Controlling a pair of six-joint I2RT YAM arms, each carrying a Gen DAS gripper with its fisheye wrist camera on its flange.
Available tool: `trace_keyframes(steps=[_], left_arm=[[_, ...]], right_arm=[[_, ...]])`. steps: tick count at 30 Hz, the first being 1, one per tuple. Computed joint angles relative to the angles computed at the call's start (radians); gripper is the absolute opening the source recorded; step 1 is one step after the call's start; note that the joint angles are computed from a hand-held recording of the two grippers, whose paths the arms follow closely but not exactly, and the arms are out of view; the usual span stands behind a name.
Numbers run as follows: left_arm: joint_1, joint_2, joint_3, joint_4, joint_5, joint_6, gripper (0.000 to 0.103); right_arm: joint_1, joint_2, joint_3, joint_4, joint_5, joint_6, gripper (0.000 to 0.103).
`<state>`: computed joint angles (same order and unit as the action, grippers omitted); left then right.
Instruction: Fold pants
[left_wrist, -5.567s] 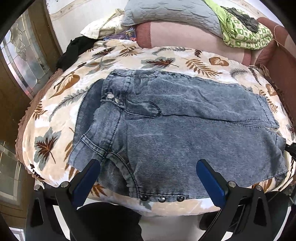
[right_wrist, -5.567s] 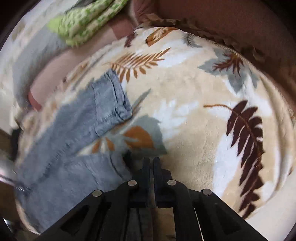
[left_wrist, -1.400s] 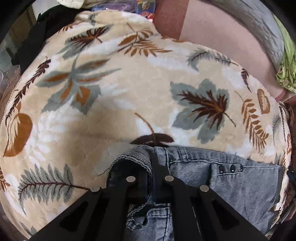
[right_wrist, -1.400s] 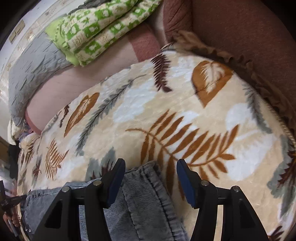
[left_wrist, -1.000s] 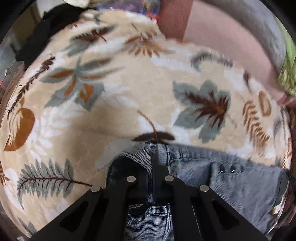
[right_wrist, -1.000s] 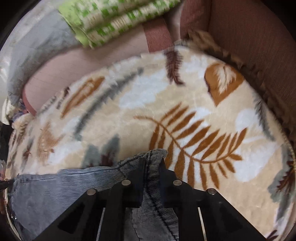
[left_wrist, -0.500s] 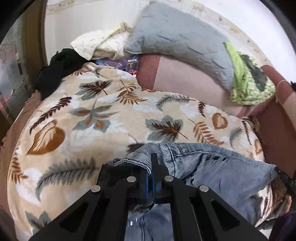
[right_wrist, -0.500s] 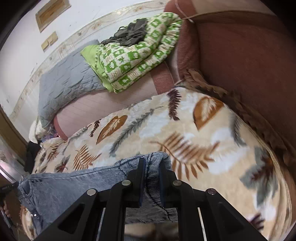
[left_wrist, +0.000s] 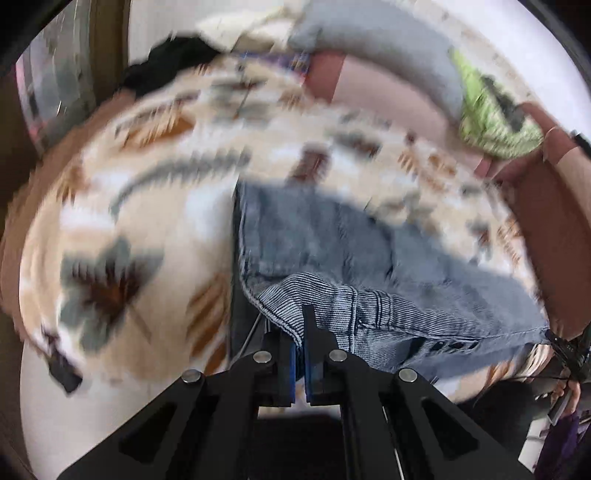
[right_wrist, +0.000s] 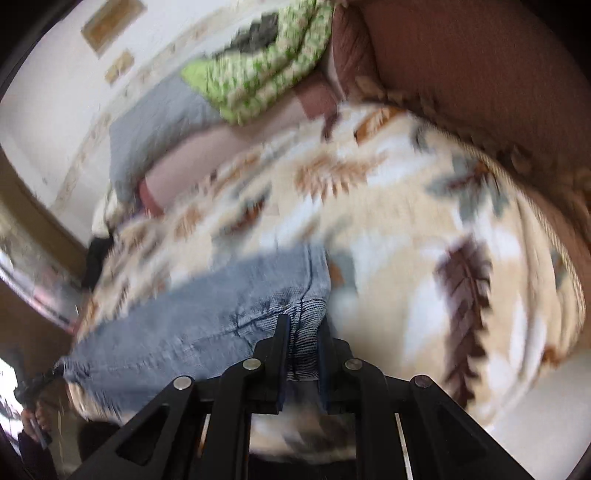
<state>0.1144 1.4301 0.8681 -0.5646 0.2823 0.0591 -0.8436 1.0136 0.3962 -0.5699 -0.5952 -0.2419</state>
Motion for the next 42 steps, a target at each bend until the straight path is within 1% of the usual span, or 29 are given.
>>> trace_keyframes(steps=[1,2,3,4,5,6,8,11,14,16,18,20,22,23,25,27,29,30,31,32,33,34,36,37,39,40,42], left_arm=[[0.003,0.010,-0.013,-0.001,-0.011,0.000,0.003],[0.010,0.012,-0.029,0.000,-0.014,0.004,0.004],[0.014,0.004,-0.042,-0.001,-0.016,0.009,0.004],[0.014,-0.005,-0.044,-0.007,-0.021,0.012,0.006],[0.010,-0.020,-0.044,-0.019,-0.039,0.015,0.007],[0.003,-0.045,-0.040,-0.037,-0.065,0.017,0.007],[0.014,-0.089,-0.032,-0.069,-0.072,0.031,0.008],[0.023,-0.176,-0.027,-0.106,-0.067,0.035,0.008],[-0.044,-0.250,-0.018,-0.102,-0.087,-0.011,0.008],[-0.114,-0.261,0.000,-0.092,-0.082,-0.051,0.008],[-0.225,-0.276,0.005,-0.063,-0.119,-0.102,0.008],[-0.312,-0.268,0.005,-0.029,-0.133,-0.130,0.008],[-0.406,-0.214,0.001,0.010,-0.150,-0.174,0.010],[-0.446,-0.172,-0.004,0.032,-0.156,-0.187,0.011],[-0.502,-0.085,-0.019,0.068,-0.179,-0.213,0.011],[-0.535,0.027,-0.031,0.093,-0.183,-0.239,0.011],[-0.552,0.125,-0.033,0.087,-0.213,-0.262,0.011],[-0.543,0.177,-0.031,0.083,-0.200,-0.271,0.011],[-0.535,0.192,-0.035,0.084,-0.183,-0.278,0.010],[-0.528,0.185,-0.043,0.089,-0.173,-0.282,0.010],[-0.528,0.164,-0.042,0.080,-0.173,-0.278,0.011],[-0.530,0.145,-0.038,0.071,-0.176,-0.274,0.011],[-0.537,0.103,-0.031,0.064,-0.183,-0.276,0.011],[-0.540,0.085,-0.031,0.064,-0.179,-0.277,0.012],[-0.542,0.063,-0.029,0.066,-0.155,-0.277,0.016],[-0.545,0.052,-0.035,0.067,-0.149,-0.277,0.018],[-0.560,0.039,-0.047,0.069,-0.141,-0.276,0.018]], right_arm=[[0.006,0.041,-0.003,-0.017,0.049,-0.025,0.015],[0.005,0.075,0.002,-0.025,0.076,-0.037,0.017],[-0.005,0.101,0.006,-0.038,0.091,-0.055,0.022],[-0.027,0.113,0.015,-0.055,0.088,-0.072,0.025],[-0.051,0.106,0.023,-0.069,0.075,-0.080,0.032],[-0.079,0.086,0.035,-0.085,0.059,-0.080,0.044],[-0.103,0.018,0.045,-0.081,0.046,-0.045,0.055],[-0.043,-0.068,0.054,-0.048,0.053,0.043,0.055],[0.126,-0.093,0.068,0.024,0.092,0.206,0.055],[0.306,-0.054,0.086,0.082,0.160,0.314,0.055],[0.459,-0.031,0.092,0.114,0.247,0.391,0.055],[0.610,0.005,0.102,0.137,0.353,0.441,0.055],[0.665,0.063,0.107,0.140,0.388,0.449,0.055],[0.662,0.090,0.104,0.135,0.382,0.441,0.055],[0.640,0.169,0.104,0.124,0.368,0.412,0.055],[0.573,0.223,0.092,0.091,0.346,0.338,0.050],[0.534,0.204,0.093,0.049,0.313,0.287,0.050],[0.538,0.192,0.100,0.026,0.321,0.283,0.050],[0.556,0.168,0.120,-0.016,0.367,0.292,0.050],[0.574,0.146,0.134,-0.040,0.401,0.304,0.052],[0.581,0.128,0.151,-0.058,0.403,0.304,0.052],[0.591,0.104,0.175,-0.073,0.364,0.298,0.052],[0.652,0.103,0.232,-0.075,0.297,0.323,0.052],[0.690,0.116,0.258,-0.064,0.285,0.341,0.052],[0.814,0.191,0.320,-0.003,0.280,0.403,0.052],[0.888,0.263,0.370,0.035,0.277,0.426,0.052],[0.996,0.389,0.458,0.088,0.291,0.459,0.052]])
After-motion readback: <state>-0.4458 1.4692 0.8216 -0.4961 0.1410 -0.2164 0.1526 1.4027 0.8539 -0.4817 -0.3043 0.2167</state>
